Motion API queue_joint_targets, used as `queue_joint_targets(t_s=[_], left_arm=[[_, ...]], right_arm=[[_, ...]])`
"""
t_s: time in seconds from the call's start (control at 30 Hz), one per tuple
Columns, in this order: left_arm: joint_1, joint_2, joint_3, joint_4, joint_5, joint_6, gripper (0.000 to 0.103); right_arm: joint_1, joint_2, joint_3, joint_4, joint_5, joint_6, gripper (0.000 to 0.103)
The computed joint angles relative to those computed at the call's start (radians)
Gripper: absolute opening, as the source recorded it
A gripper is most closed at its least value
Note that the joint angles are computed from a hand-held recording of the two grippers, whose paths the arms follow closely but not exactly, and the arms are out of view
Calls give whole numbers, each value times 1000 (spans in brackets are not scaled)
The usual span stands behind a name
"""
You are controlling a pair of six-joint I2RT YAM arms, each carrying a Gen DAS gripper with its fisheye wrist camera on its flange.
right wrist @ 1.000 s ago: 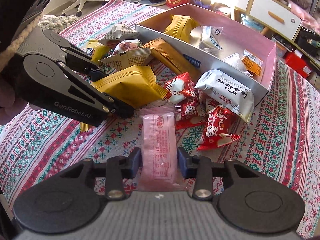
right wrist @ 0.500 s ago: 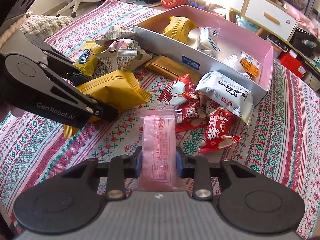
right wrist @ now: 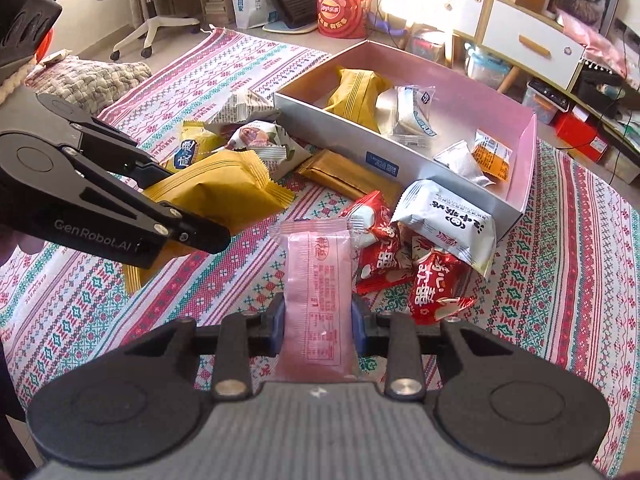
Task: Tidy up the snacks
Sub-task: 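Lift both held packets and carry them over the pink box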
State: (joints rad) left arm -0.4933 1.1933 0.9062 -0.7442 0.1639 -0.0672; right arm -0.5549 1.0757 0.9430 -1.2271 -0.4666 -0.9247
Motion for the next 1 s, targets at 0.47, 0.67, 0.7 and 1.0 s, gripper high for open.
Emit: queue_joint_targets(t_s=[0.47,0.67,0.7,1.0], left_arm=[[-8,56,72,33,-26,-38,47],[13,96,124,56,-20,-42,47],[16,109,143,58,-22,-38,47],[16,307,342,84,-84,-30,47]], right_arm=[[12,31,57,87,-6,132,29],[23,73,81,144,0,206,29],[25,90,92,151,-2,226,29],[83,231,186,257,40,412,29]])
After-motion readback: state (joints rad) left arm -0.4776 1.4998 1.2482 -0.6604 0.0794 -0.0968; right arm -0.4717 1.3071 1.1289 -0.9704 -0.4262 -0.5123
